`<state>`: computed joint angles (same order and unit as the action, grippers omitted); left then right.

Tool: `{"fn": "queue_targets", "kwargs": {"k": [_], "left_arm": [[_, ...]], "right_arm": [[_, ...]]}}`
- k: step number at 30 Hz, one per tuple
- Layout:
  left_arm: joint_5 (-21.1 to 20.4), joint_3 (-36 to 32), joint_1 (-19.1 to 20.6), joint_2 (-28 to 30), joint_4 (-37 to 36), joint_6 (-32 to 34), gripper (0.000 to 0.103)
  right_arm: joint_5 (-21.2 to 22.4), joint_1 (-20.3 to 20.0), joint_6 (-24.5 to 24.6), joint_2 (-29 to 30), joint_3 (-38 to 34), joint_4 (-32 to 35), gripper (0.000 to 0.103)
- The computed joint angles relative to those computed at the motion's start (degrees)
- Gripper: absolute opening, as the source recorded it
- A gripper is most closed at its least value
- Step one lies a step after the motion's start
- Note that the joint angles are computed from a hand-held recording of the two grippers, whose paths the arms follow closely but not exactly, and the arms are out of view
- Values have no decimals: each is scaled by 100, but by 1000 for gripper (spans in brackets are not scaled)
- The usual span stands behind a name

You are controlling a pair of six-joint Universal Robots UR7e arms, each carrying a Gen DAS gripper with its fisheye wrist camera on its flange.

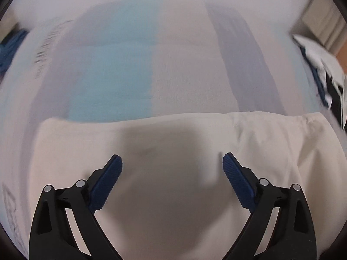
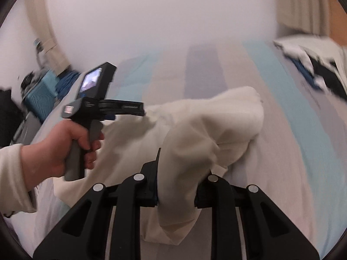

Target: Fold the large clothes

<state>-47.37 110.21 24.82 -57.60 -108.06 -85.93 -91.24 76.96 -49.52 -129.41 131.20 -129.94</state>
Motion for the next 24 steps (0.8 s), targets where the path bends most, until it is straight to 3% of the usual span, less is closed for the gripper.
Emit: {"fn": "queue_targets", "kwargs": {"k": [9,15,19,24], "left_arm": [[-1083,1334,-1346,-1709,1572,-1931,92],[-2028,2169,-2069,-2390,1836,-2596,92],[-2099,2531,-2374,-2712,1608,-2937,93],[-2080,2430,-2775,-2953,2060,-3429,92]], "right_arm": [[-560,1370,137,214,287,-538,20],[-904,2196,272,480,471,-735,19],[-1116,2668,436,672,591,-798,17],[-1199,3196,577,840,742,-765,17]]}}
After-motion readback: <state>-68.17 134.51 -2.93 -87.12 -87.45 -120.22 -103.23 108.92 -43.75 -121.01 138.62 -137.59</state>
